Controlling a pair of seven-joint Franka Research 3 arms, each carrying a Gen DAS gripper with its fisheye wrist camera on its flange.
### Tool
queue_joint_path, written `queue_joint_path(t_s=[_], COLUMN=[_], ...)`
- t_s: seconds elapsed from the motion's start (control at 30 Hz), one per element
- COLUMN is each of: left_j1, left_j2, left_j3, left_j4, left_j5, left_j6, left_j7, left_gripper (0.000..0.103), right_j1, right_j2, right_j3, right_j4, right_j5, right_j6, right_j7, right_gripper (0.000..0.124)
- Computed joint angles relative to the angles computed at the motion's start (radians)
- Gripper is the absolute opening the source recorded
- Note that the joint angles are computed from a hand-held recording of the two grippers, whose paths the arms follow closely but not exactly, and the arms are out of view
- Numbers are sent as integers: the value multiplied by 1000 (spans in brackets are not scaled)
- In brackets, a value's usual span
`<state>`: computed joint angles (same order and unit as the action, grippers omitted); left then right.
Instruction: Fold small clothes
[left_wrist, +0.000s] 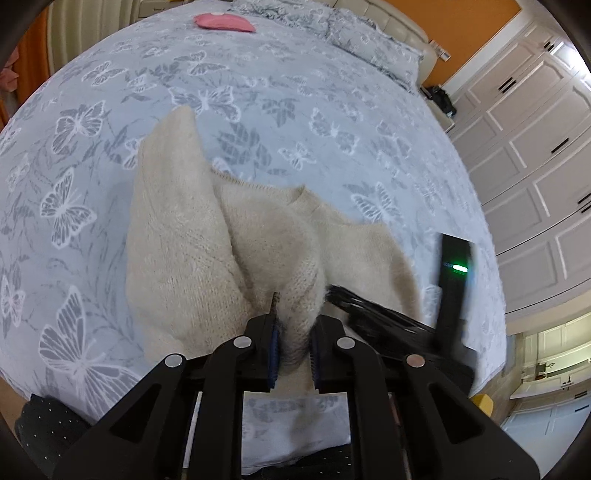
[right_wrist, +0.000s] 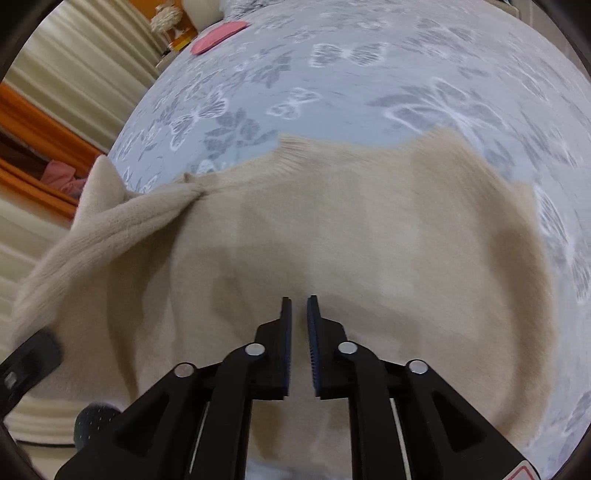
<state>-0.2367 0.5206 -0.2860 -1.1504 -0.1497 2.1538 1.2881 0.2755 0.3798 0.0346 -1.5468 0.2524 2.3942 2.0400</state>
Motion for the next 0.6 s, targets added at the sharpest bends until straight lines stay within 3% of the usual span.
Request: queue_joint_path(t_s=[0.23, 0.4, 0.6], left_j1=[36, 49, -18], left_j2=[-53, -49, 5], left_j3=[17, 8, -41], left_j4=[-108, -71, 27], left_j5=[-19, -29, -29], left_j6=[42, 43, -6], left_j7=[-66, -64, 24], left_gripper=[11, 11, 10], right_j1=[-39, -51, -80], right_j2=[-272, -428, -592], right_j3=[2, -2, 13], right_j4=[-397, -599, -782], right_j5=[123, 72, 71], right_j6=[199, 258, 299], right_j7=[0, 100, 191], right_gripper=[28, 31, 31])
